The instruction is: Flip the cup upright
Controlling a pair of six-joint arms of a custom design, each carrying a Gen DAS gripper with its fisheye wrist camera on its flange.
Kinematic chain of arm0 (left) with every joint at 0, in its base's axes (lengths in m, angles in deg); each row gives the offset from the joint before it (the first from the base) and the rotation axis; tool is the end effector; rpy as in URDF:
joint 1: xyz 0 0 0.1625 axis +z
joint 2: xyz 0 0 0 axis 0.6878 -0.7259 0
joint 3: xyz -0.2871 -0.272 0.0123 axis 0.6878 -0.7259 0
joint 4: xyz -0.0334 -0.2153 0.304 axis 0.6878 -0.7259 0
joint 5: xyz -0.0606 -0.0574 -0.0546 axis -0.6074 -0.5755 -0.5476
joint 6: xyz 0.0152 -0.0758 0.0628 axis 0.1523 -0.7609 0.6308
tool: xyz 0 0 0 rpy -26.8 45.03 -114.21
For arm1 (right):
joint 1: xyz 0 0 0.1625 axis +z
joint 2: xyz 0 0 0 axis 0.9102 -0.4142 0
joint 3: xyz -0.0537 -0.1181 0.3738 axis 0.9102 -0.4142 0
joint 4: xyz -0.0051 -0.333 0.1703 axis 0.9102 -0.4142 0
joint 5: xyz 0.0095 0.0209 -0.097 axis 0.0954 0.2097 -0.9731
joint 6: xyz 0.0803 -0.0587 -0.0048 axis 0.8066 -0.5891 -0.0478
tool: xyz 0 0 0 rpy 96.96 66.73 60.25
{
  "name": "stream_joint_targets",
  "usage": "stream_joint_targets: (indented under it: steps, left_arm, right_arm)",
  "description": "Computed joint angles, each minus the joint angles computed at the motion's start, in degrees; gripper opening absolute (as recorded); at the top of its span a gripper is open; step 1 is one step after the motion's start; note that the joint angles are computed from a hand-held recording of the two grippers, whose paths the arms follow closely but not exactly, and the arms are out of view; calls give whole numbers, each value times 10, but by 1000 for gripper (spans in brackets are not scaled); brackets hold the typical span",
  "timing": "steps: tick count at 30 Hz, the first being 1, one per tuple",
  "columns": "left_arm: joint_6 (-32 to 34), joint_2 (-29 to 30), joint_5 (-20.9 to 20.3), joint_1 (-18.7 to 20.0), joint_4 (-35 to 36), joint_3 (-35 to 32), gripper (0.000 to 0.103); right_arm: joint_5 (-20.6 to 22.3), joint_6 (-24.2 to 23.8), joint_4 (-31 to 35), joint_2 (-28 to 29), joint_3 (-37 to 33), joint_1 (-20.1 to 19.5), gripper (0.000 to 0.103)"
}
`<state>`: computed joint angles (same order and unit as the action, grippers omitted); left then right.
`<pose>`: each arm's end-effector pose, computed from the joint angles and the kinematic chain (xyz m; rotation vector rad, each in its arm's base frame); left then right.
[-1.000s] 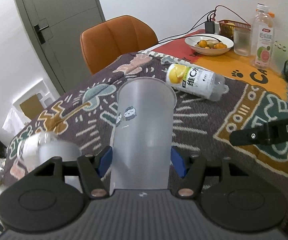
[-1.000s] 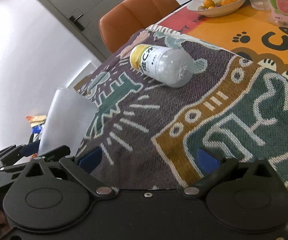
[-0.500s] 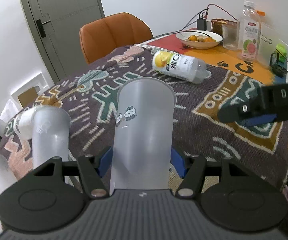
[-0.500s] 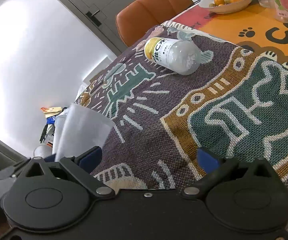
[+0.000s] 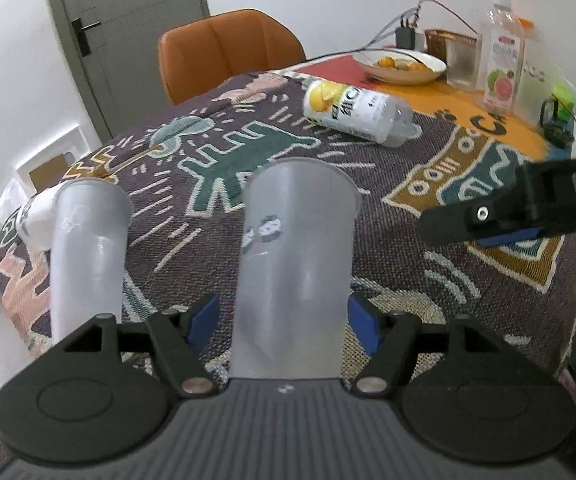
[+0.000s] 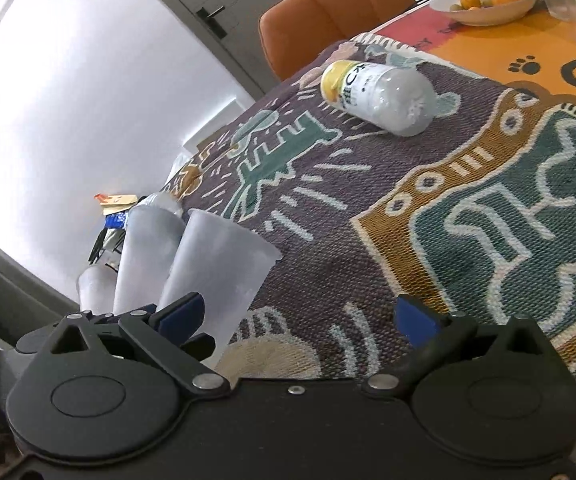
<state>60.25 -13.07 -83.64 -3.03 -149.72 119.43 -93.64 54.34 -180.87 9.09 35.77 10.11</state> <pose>-0.4191 -0.6396 -0.0253 0.6900 2.1644 -0.7563 -0.0207 -0.6768 0.3875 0.3513 -2.9298 0.8868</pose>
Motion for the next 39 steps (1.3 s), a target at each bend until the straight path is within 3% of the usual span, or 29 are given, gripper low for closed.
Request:
stream_joint_targets:
  steps: [7,21,26,35,39]
  left_arm:
    - [-36,-33,-2,-8,-50,46,79]
    - [-46,-59,71,-18,-186,115,85]
    - [-61,-71,77,-16,-235,142,88]
    - [-147,-93,80,-8,-217,179,89]
    - [-180,-103,77,-5,-212,196,89]
  right_arm:
    - [22,9,26,10,-15,1,103]
    - [36,64,60,58,-67,18,103]
    - [37,82,71,88,-102,28,103]
    - [21,109,131,141,-172,42,103]
    - [26,109,128,151,-181,42,103]
